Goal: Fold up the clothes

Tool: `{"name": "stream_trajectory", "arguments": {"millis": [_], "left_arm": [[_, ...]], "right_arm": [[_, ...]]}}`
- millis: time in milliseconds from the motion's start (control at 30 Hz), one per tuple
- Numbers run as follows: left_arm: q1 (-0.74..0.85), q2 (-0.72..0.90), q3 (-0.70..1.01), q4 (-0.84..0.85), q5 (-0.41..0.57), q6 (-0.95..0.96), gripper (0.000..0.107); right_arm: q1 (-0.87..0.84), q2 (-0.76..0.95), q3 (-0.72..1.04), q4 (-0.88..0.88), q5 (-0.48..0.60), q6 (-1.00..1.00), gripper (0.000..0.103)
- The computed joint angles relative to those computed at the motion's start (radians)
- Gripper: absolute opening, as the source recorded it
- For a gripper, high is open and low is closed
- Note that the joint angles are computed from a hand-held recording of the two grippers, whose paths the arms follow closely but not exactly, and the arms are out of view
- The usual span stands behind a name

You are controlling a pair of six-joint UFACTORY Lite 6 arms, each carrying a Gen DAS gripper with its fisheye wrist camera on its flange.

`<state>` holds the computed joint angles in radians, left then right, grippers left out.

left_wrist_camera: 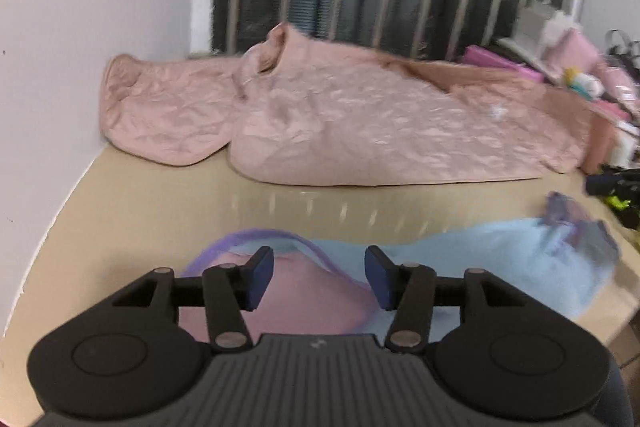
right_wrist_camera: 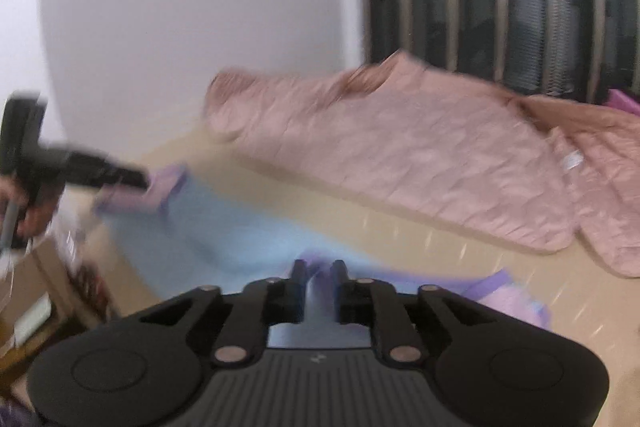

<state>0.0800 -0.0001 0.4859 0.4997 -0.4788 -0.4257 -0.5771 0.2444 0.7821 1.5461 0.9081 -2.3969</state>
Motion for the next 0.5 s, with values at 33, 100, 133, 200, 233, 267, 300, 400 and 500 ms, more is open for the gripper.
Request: {"name": "stream_trajectory", "arguments": {"millis": [33,100,133,200,233,267,300,400,500], "left_arm": [[0.000,0.051,0.056,0.002,0.030,-0.017,0.051],[0.025,0.170,0.179,0.087,0.078,-0.156,0.054],[0.029,0.225,0.239,0.134,0.110,-0.241,0.054],[0.029,0.300,0.321,0.175,0.143,-0.324,0.054],[0.025,0.319,0.342,0.151,0.142,-0.304,0.053],[0.021,0.327,0.349,0.111,0.146,-0.280,0.048],[0.017,0.334,0.356,0.070,0.150,-0.256,0.028],[0.032,0.331,0.329,0.063,0.102,-0.295,0.002],[0.037,0.214,0.183,-0.102,0.014,-0.167,0.001]], "right_arm": [[-0.003,0.027,0.041,0.045,-0.030,0.010,0.017],[0.023,0.115,0.169,0.104,-0.157,0.096,0.021],[0.037,0.157,0.225,0.101,-0.208,0.133,0.022],[0.061,0.229,0.312,0.068,-0.277,0.193,0.022],[0.070,0.258,0.339,0.048,-0.294,0.211,0.022],[0.081,0.279,0.353,0.048,-0.310,0.213,0.030],[0.093,0.300,0.364,0.051,-0.326,0.212,0.033],[0.096,0.323,0.343,0.148,-0.345,0.143,0.002],[0.055,0.266,0.250,0.280,-0.269,0.015,0.003]]}}
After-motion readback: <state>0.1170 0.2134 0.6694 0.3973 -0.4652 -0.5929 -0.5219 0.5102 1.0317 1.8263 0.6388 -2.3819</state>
